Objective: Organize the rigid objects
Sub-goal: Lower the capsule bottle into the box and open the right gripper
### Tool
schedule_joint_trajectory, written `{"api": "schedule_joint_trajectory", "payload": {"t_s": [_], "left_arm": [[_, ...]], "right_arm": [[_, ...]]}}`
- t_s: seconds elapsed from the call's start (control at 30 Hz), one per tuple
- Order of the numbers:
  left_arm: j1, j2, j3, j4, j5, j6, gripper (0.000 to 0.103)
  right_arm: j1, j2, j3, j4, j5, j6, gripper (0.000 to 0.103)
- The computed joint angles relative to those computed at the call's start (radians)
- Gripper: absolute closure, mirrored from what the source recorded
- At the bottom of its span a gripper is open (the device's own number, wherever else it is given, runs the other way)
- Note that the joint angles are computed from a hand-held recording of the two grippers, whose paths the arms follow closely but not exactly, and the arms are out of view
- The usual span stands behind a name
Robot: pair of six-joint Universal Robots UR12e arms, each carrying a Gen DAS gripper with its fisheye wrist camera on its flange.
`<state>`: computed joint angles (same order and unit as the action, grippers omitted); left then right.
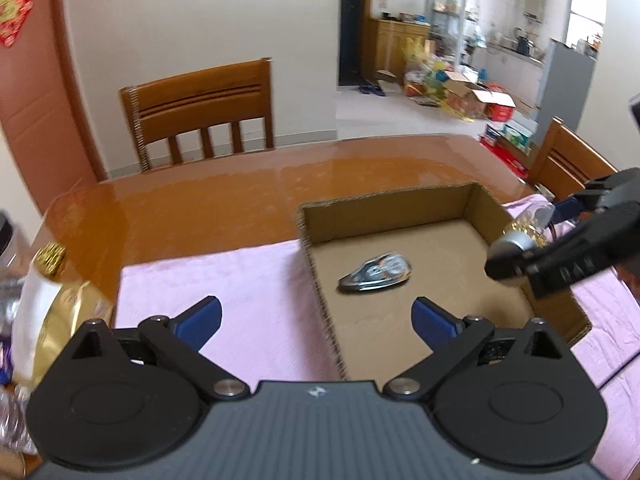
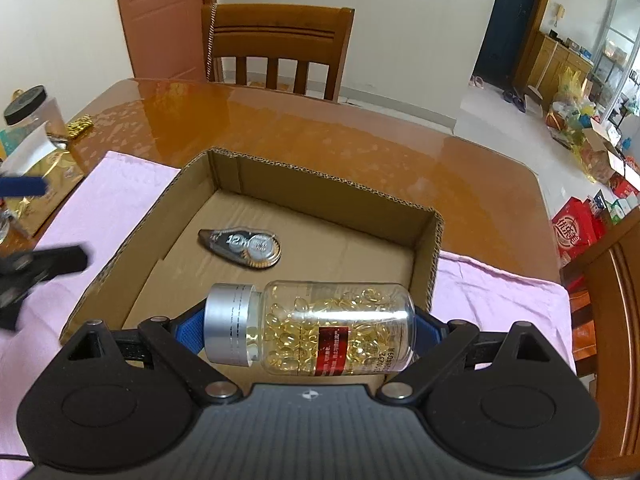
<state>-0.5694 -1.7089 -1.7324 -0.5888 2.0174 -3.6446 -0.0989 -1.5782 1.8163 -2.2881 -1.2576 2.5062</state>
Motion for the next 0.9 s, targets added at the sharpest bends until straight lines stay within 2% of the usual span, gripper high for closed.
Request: {"api": "schedule_joint_trajectory", "payload": {"t_s": [0.23,0.43,0.7,0.9], "left_arm": [[0.001,0.034,-0.043,-0.044,0.037,-0.071,0.002],[0.009,0.058,-0.071,-0.055,0.016,-0.105,0.002],[0.003,0.059,-0.079,-0.053,0.020,-0.129,0.002],[-0.014,0.058,-0.074,-0.076,0.027,-0.160,0.002]], "right_arm": [[0.037,0.045,-0.026,-0.048,-0.058,0.032,0.005],[0.054,0.060,-0.023,-0.119,-0.091,0.040,0.000],[0.034,0.018,-0.002,-0.102,-0.065,0.027,0.000],[-0.013,-0.049,0.046,-0.081,0.003,-0.013,0.000]]}}
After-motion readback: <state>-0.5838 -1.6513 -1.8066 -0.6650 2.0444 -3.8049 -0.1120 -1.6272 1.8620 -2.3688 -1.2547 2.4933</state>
